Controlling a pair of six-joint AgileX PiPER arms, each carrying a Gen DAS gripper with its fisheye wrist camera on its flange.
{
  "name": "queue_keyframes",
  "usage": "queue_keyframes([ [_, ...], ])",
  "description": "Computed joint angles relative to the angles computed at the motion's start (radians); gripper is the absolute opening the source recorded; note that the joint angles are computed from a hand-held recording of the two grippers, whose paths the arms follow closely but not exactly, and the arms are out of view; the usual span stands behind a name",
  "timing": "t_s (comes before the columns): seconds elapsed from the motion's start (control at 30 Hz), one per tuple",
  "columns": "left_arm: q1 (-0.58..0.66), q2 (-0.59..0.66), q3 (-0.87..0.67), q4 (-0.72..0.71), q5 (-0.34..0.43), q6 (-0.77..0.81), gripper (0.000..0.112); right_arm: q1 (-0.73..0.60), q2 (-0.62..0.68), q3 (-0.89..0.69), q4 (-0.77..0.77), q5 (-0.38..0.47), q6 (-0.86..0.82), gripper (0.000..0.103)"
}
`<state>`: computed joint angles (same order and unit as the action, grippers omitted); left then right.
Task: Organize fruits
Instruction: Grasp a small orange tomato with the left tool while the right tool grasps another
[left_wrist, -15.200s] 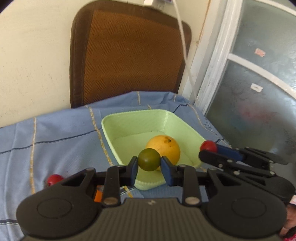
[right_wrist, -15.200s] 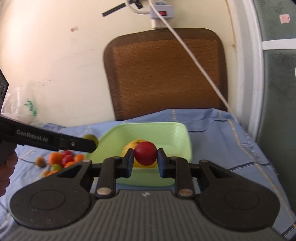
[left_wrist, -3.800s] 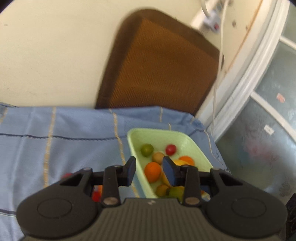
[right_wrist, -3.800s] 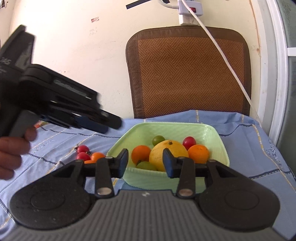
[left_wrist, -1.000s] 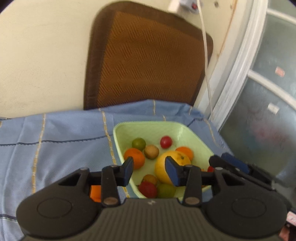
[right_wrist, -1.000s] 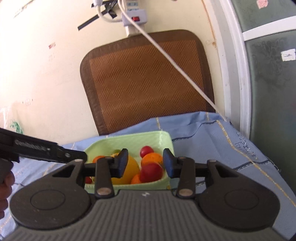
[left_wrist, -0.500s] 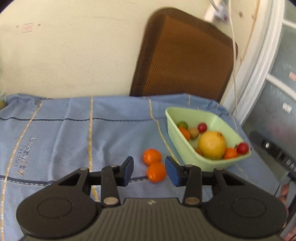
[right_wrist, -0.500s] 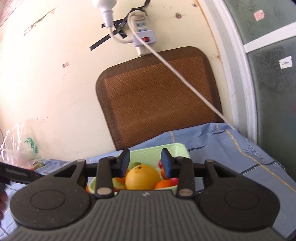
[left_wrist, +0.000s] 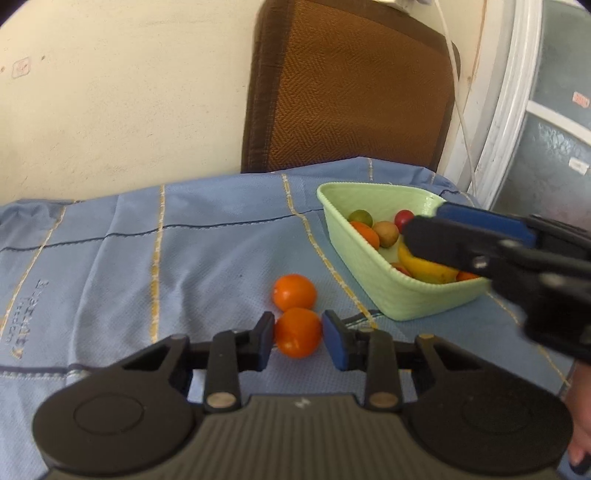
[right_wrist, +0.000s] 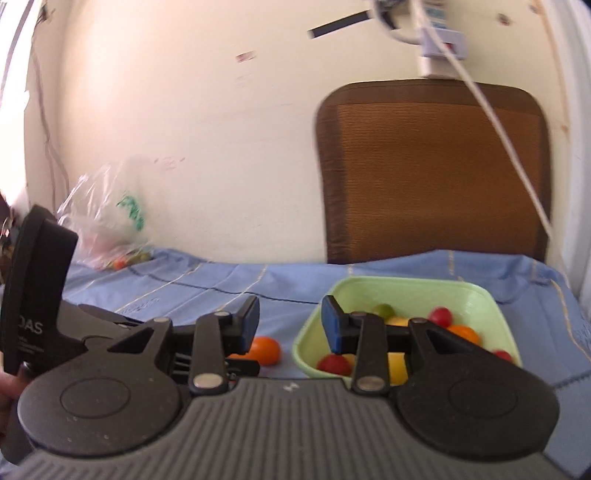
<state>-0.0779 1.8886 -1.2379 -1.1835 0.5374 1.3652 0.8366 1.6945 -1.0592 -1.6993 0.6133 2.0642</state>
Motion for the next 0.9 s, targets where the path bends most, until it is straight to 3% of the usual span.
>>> queue_keyframes([
  [0.1, 0.073, -0.051, 0.062, -0.044, 0.034, 0.062, 0.029, -0.024, 0.066, -0.123, 0.177, -0.075, -0.258, 0.04],
  [0.17, 0.105, -0.074, 0.102, -0.074, 0.019, 0.097, 0.029, -0.026, 0.128, -0.209, 0.305, -0.074, -0.438, 0.039],
  [0.47, 0.164, -0.096, 0.232, -0.343, 0.004, 0.395, 0.029, -0.05, 0.341, -0.544, 0.825, 0.091, -1.175, 0.038],
  [0.63, 0.165, -0.089, 0.241, -0.339, 0.014, 0.396, 0.029, -0.056, 0.402, -0.656, 0.894, 0.212, -1.366, 0.039],
  [0.7, 0.175, -0.083, 0.235, -0.333, 0.031, 0.386, 0.029, -0.067, 0.41, -0.661, 0.896, 0.209, -1.409, 0.037],
  [0.77, 0.177, -0.081, 0.234, -0.333, 0.035, 0.386, 0.029, -0.063, 0.416, -0.672, 0.879, 0.228, -1.401, 0.028],
  [0.9, 0.195, -0.074, 0.232, -0.333, 0.065, 0.375, 0.029, -0.054, 0.313, -0.527, 0.849, 0.103, -1.231, 0.029],
])
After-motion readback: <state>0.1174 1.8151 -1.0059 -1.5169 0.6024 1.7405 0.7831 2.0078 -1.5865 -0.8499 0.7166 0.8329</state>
